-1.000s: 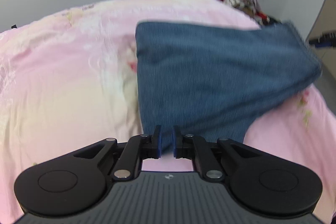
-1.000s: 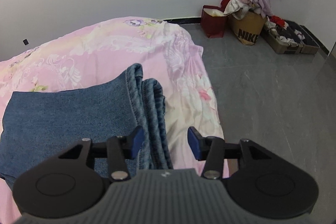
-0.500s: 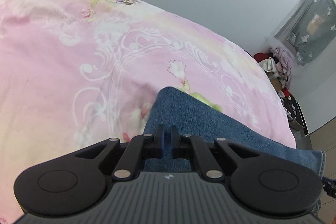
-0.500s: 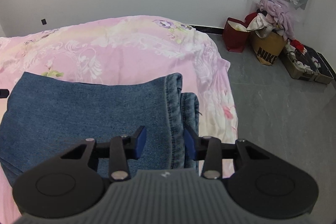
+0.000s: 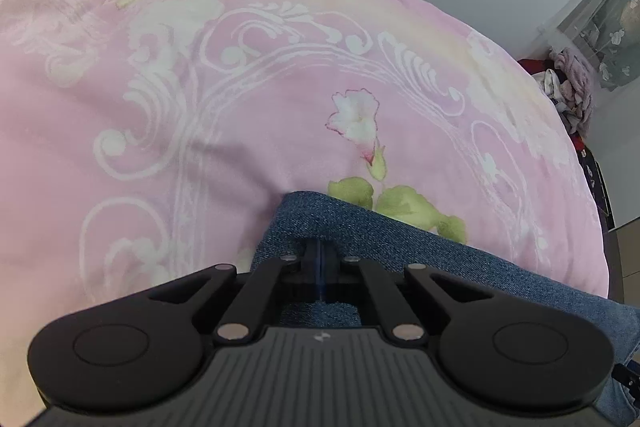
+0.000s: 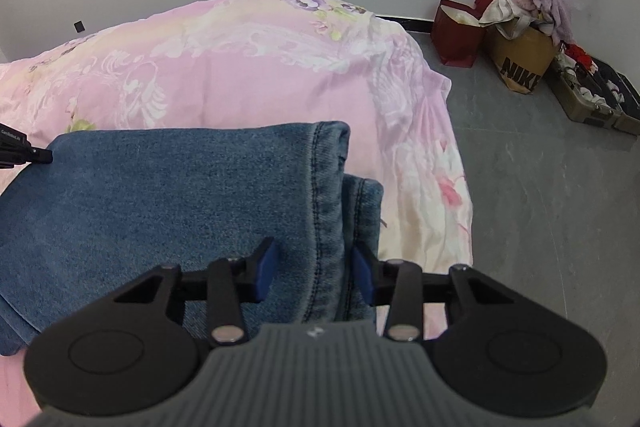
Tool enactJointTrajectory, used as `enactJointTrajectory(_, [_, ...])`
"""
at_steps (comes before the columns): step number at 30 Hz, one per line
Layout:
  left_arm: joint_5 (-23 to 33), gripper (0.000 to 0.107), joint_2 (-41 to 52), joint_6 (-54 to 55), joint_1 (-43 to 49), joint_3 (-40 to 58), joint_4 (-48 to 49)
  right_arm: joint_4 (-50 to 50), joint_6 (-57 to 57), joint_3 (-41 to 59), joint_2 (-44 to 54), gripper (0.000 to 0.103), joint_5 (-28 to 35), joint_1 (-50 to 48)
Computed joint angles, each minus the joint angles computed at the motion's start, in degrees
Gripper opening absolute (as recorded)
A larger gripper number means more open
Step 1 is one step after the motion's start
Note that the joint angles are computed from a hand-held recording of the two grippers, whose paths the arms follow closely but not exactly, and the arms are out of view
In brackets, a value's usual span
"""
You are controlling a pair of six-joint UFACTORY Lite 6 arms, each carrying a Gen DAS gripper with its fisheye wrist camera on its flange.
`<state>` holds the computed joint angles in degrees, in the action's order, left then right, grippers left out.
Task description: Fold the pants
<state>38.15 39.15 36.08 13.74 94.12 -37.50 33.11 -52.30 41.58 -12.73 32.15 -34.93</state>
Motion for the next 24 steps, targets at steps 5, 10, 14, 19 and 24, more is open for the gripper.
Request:
enactJointTrajectory(5, [5.59, 0.002, -14.97, 16.76, 6.83, -11.88, -7.59, 0.11, 0.16, -0.22, -4.65, 0.038, 4.11, -2.19])
enactJointTrajectory(10, [10.67, 0.002, -27.44, 30.92, 12.46, -26.37, -11.25, -2.78, 3.39, -3.06, -13.54, 0.038, 8.55, -4.66])
enactJointTrajectory(14, [-1.99, 0.003, -31.56, 30.12, 9.74, -38.65, -6.84, -5.21, 1.14, -8.09, -17.88, 0.045, 6.97, -7.27])
enactJointTrajectory(19, [-7.91, 0.004, -33.59, 25.58, 7.19, -42.73, -4.16, 2.10, -2.62, -7.29, -9.33, 0.071, 8.23, -16.16])
enactJointTrajectory(24, [-2.31, 0.004, -45.18, 32.32, 7.87, -46.64, -5.57, 7.14, -7.42, 1.79, -0.26, 0.075, 21.60, -26.88])
